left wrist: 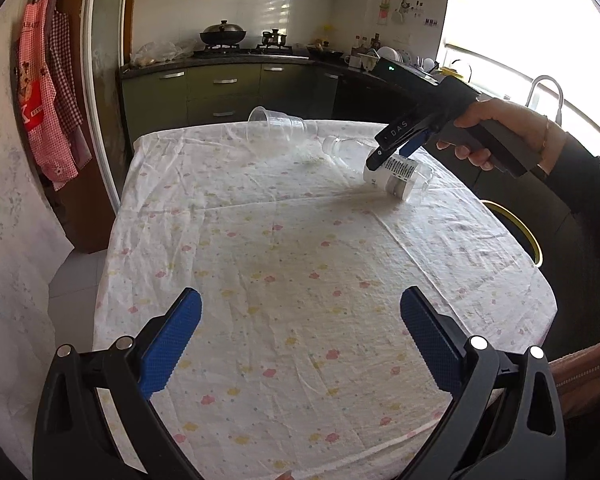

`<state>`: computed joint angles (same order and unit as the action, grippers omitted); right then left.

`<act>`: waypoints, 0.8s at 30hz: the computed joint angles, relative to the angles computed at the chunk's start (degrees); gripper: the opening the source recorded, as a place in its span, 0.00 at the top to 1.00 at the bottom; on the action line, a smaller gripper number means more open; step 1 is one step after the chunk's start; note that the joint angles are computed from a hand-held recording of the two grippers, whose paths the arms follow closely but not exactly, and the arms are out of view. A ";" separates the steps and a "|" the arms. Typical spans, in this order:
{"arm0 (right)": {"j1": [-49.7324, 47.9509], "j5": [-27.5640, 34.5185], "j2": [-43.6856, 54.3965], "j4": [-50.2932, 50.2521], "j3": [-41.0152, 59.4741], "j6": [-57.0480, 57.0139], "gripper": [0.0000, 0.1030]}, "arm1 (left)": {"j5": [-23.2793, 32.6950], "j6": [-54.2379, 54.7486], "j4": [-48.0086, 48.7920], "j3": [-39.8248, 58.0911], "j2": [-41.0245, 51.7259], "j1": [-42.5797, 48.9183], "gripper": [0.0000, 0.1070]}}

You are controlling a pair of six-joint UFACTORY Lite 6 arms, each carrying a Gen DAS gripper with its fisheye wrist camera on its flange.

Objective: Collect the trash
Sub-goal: 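Grasp the Nongfu Spring water bottle with the right gripper and lift it, then carry the water bottle over the bin and open the right gripper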

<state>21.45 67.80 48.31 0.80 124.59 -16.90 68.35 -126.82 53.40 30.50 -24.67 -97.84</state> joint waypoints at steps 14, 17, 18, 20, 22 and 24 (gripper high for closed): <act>1.04 1.19 -2.55 4.17 -5.56 -0.63 0.39 | -2.88 0.24 0.48 0.57 2.51 0.93 0.08; -1.28 -1.61 -8.66 7.53 -14.57 -3.00 0.39 | -4.58 0.32 0.81 0.27 2.56 2.16 0.08; -2.16 -2.40 -10.27 8.78 -17.04 -4.03 0.39 | -5.04 0.29 0.94 0.32 2.87 2.53 0.08; -4.63 -3.42 -13.71 11.52 -22.05 -6.89 0.39 | -5.66 -0.24 1.51 0.73 3.90 2.79 0.08; -7.49 -3.76 -16.91 14.43 -26.33 -9.91 0.39 | -6.00 -0.91 2.46 1.26 4.84 2.86 0.08; -10.38 -3.22 -19.46 17.19 -29.30 -12.74 0.39 | -6.53 -1.31 3.64 2.02 5.96 3.02 0.08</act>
